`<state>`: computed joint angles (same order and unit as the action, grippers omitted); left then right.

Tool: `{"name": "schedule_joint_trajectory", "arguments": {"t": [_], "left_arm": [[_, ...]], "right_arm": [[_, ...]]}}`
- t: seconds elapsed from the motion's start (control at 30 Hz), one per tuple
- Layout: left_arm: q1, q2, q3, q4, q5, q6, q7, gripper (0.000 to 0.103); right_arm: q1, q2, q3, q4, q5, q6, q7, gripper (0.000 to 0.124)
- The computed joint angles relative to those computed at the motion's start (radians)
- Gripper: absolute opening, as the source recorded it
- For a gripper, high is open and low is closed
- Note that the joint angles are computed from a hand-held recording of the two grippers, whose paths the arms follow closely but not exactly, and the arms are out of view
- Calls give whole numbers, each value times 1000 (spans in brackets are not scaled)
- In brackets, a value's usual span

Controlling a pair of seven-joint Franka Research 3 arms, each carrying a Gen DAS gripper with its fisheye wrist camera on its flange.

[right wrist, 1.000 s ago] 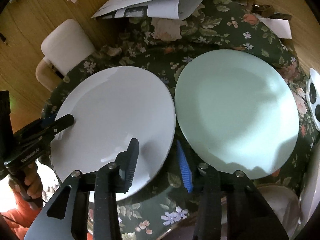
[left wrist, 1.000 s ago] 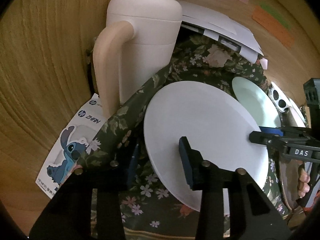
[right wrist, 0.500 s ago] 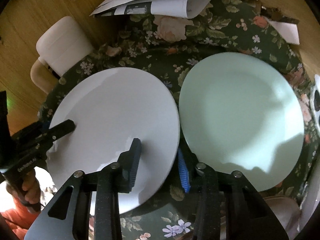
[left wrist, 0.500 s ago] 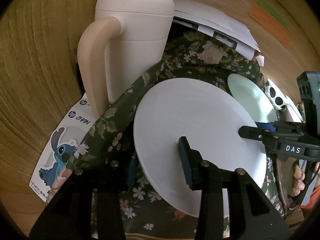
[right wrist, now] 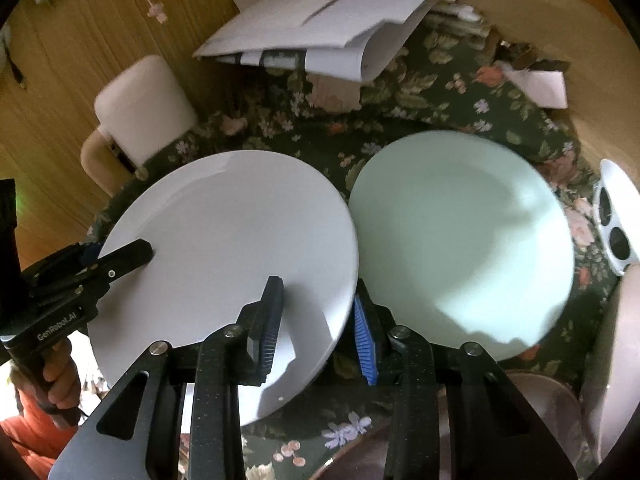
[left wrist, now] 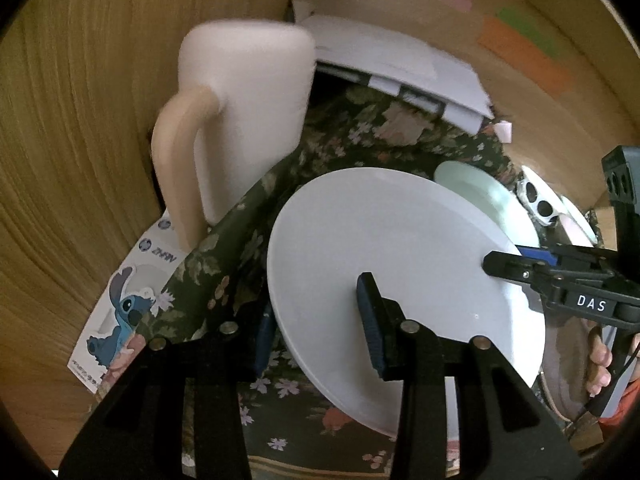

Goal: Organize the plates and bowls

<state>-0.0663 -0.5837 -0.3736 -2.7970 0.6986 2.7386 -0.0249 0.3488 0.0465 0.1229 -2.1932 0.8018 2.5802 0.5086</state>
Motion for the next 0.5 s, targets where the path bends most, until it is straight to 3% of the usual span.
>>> {"name": "schedule_joint_trajectory", "arguments": {"t": [0.5], "left_arm": [[-18,35,-44,102,69,-28,-35,39]], "right_arm": [[-16,-161,-62,-115,144,18,-107,31]]}}
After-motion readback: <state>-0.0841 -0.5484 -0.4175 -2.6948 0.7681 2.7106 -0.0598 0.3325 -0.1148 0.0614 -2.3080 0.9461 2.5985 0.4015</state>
